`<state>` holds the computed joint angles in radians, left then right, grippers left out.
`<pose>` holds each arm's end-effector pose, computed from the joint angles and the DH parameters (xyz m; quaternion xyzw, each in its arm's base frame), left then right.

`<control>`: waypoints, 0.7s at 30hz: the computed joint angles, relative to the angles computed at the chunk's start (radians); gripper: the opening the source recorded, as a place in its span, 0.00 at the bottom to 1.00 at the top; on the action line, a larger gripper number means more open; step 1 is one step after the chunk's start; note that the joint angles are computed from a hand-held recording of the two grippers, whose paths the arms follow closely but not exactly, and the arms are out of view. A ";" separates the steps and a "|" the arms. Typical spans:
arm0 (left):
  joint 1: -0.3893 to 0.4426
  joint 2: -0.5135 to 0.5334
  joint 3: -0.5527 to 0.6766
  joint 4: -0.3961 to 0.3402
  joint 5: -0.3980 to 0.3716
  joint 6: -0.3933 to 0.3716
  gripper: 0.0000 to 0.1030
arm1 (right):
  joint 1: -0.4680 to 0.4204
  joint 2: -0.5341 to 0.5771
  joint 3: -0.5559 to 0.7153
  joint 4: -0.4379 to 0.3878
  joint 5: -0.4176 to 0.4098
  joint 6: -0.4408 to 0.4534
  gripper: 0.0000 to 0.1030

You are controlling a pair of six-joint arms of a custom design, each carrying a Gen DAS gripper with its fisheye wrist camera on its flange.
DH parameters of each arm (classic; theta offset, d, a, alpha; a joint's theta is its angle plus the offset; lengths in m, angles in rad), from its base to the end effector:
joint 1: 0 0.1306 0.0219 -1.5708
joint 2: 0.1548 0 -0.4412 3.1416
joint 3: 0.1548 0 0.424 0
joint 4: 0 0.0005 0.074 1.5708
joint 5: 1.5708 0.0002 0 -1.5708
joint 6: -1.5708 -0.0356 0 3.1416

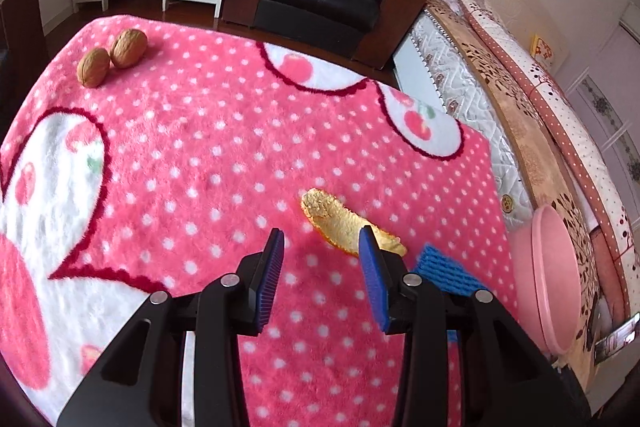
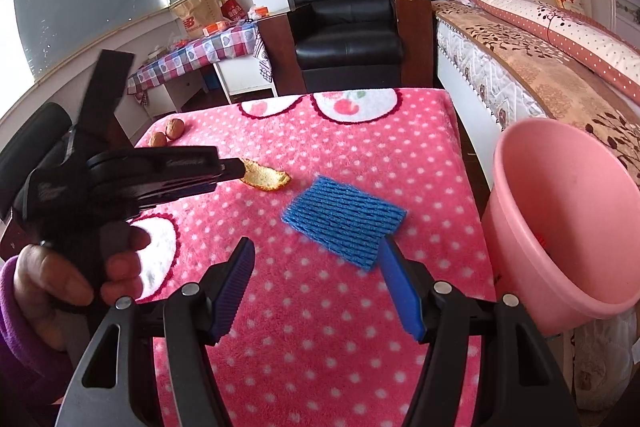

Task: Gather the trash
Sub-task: 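Grasp the dried yellow peel with the left gripper while the right grasps the blue mesh pad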

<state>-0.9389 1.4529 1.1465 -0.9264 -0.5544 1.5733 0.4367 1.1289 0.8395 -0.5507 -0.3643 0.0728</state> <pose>0.2964 -0.3740 0.3452 -0.3395 0.8865 -0.0703 0.3066 0.3344 0.1695 0.3527 -0.2941 0.8726 0.2300 0.3150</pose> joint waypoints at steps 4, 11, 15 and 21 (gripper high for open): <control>0.017 0.020 0.002 0.008 -0.003 0.011 0.38 | -0.007 0.017 0.005 0.002 -0.004 0.005 0.61; 0.019 0.024 0.001 0.013 -0.029 -0.016 0.03 | -0.016 0.045 0.016 0.006 -0.008 0.004 0.61; -0.002 -0.005 -0.007 -0.010 -0.067 -0.019 0.03 | -0.004 0.069 0.037 -0.011 0.000 0.043 0.61; -0.061 -0.056 -0.016 -0.081 -0.135 0.008 0.03 | 0.058 0.121 0.079 -0.054 0.037 0.179 0.61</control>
<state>-1.0002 1.3968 1.1308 -1.0072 -0.6897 1.5809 0.4944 1.2494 0.9181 -0.6042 -0.3277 0.2518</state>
